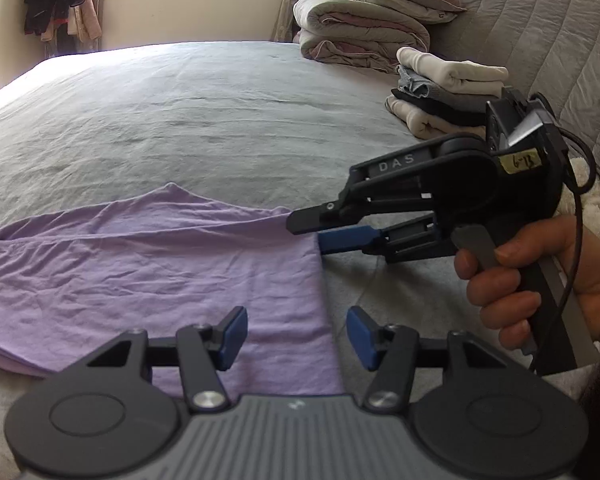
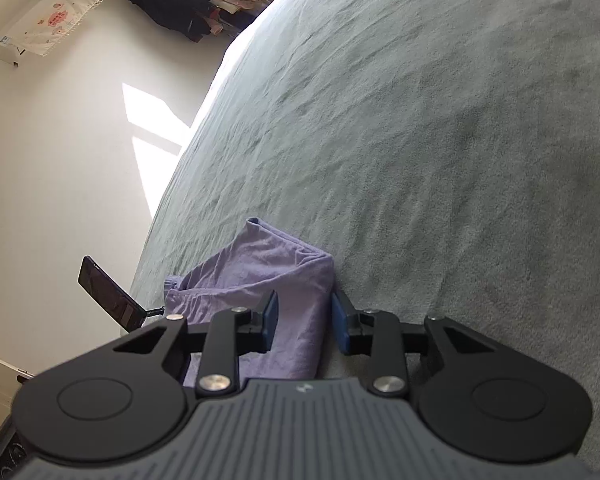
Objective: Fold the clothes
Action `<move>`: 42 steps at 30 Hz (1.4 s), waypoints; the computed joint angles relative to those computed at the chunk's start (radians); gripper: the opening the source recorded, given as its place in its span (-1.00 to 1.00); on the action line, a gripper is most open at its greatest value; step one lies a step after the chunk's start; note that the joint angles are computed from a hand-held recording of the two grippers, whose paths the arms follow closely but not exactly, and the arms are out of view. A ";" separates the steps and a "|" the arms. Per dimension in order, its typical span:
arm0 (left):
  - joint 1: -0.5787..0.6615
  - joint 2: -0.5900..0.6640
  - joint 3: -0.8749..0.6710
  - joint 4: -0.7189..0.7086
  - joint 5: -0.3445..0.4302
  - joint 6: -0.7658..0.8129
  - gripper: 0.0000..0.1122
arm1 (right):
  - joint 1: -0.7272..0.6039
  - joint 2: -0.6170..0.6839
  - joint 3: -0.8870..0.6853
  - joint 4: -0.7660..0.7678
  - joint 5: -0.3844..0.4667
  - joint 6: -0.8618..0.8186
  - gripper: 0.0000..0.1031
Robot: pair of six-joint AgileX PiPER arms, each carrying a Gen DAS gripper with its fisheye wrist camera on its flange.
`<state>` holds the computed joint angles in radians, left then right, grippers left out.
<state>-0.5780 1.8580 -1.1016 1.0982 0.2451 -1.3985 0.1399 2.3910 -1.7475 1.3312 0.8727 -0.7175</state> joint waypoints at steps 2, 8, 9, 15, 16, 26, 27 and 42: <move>-0.035 0.036 -0.032 -0.004 0.048 0.018 -0.01 | 0.005 0.003 -0.002 0.006 -0.003 -0.006 -0.41; -0.116 0.103 -0.062 0.182 0.192 -0.166 -0.10 | 0.005 -0.013 0.026 0.018 -0.005 -0.019 -0.47; -0.123 0.108 -0.066 0.186 0.207 -0.172 -0.11 | 0.005 -0.017 0.032 0.018 -0.005 -0.020 -0.47; -0.124 0.101 -0.063 0.168 0.249 -0.228 -0.41 | 0.002 -0.035 0.068 0.043 -0.003 -0.035 -0.46; -0.119 0.095 -0.054 0.172 0.245 -0.246 -0.45 | 0.001 -0.037 0.074 0.049 0.000 -0.036 -0.47; -0.098 0.063 -0.013 0.154 0.214 -0.252 -0.83 | -0.016 -0.048 0.114 0.109 -0.011 -0.061 -0.76; -0.098 0.062 -0.017 0.141 0.213 -0.240 -0.86 | -0.017 -0.055 0.131 0.126 -0.022 -0.076 -0.79; -0.091 0.084 -0.152 -0.294 0.039 0.134 -0.94 | -0.048 -0.177 0.269 0.180 -0.119 -0.110 -0.86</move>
<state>-0.6686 1.9416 -1.2535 0.8042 0.2840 -1.2643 0.0917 2.2145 -1.4783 1.5109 0.7541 -0.8275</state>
